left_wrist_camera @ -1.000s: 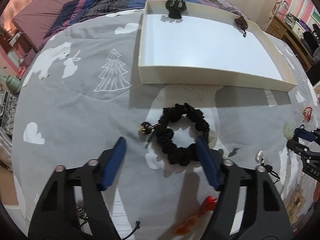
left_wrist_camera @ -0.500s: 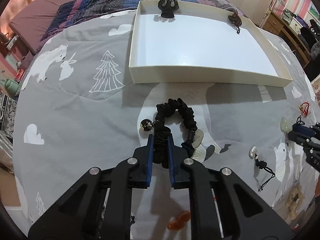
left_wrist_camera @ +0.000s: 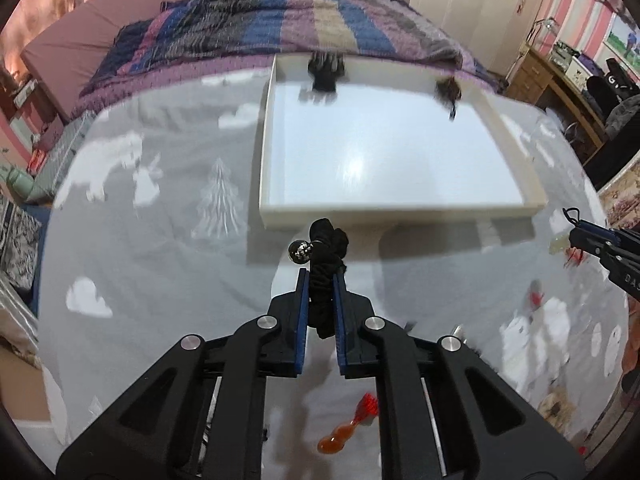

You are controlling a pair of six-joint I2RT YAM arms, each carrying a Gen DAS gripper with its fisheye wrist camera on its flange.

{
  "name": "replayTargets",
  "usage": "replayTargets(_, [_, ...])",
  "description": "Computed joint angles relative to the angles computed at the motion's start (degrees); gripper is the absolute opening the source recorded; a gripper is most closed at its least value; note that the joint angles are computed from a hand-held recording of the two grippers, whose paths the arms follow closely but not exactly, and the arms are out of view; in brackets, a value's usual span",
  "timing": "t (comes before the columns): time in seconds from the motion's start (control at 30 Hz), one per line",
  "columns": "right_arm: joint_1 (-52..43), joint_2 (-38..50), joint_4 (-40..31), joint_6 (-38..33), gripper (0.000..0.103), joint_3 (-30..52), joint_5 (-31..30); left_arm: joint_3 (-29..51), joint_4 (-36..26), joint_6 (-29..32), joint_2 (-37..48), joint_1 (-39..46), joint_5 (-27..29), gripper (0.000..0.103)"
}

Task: Organize jewelry
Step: 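Carry both items into the white tray and open both tools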

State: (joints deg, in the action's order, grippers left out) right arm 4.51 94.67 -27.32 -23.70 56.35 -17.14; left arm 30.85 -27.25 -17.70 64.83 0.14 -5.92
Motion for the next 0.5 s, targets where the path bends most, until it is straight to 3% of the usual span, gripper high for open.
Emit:
replayTargets(0.33, [6.7,10.0,-2.9,7.9,0.021,18.7,2.4,16.7,-1.5,2.5,10.1,0.8,0.7,0.009])
replayTargets(0.5, [10.1,20.0,-4.2,12.0,0.021,30.3,4.2,24.7,2.3,3.8,22.6,1.2,1.6,0.009])
